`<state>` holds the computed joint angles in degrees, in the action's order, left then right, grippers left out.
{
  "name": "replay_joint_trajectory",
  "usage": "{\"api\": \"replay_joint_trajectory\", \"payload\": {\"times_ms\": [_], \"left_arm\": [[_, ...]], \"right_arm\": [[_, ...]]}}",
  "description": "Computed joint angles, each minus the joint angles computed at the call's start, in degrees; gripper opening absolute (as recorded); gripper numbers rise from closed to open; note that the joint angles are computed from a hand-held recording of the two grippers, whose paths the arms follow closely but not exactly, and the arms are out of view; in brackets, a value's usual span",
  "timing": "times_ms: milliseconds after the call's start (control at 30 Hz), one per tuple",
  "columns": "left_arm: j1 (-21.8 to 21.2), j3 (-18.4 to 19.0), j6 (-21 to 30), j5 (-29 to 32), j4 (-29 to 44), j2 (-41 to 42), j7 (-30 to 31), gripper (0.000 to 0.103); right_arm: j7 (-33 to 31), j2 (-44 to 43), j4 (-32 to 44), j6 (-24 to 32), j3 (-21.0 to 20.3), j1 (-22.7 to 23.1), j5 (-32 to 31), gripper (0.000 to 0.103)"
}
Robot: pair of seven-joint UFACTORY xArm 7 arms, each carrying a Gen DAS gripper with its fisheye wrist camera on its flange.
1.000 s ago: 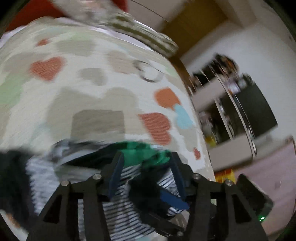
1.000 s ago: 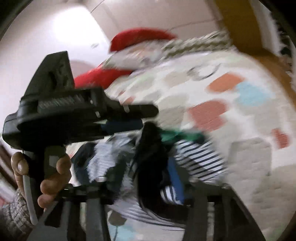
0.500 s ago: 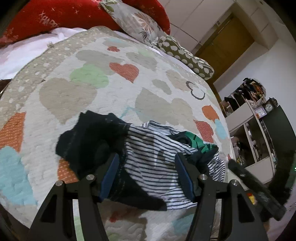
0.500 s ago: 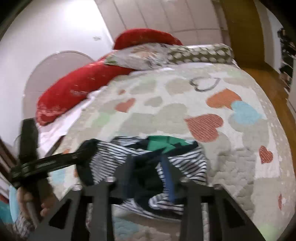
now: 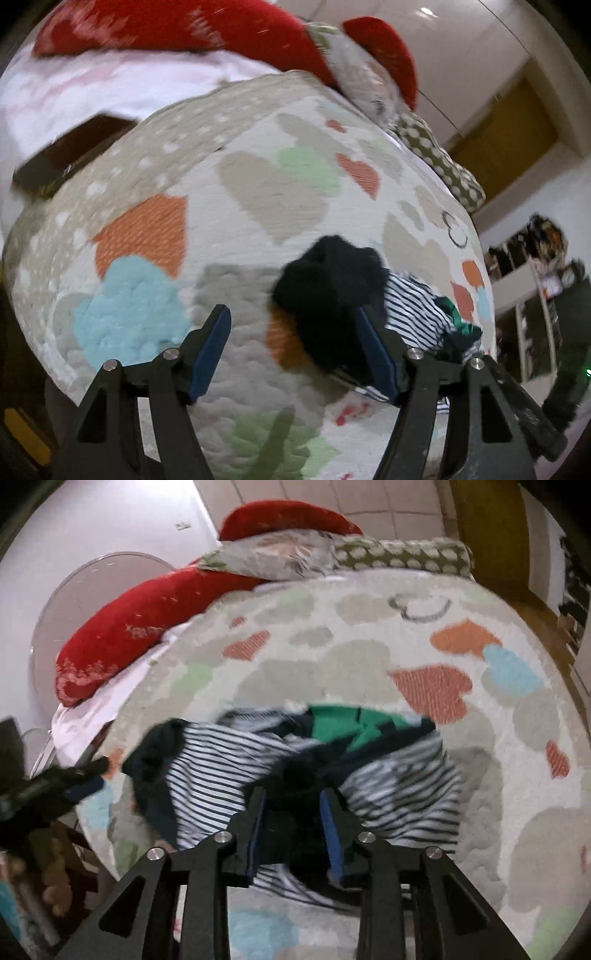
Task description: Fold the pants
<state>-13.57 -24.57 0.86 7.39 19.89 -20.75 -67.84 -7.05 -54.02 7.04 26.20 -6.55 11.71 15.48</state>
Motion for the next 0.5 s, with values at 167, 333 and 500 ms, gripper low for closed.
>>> {"api": "replay_joint_trajectory", "payload": {"times_ms": [167, 333, 500], "left_arm": [[-4.4, 5.2, -5.7, -3.4, -4.7, -1.2, 3.4, 0.047], [-4.1, 4.9, -5.7, -5.6, -9.5, -7.1, 3.8, 0.047], [-6.0, 5.7, -4.9, -6.2, -13.7, -11.7, 4.9, 0.055]], "right_arm": [[0.1, 4.8, 6.3, 2.6, 0.7, 6.5, 2.8, 0.054], [-0.8, 20.6, 16.6, 2.3, 4.0, 15.0, 6.9, 0.060], [7.2, 40.3, 29.9, 4.6, 14.4, 11.8, -0.8, 0.064]]}}
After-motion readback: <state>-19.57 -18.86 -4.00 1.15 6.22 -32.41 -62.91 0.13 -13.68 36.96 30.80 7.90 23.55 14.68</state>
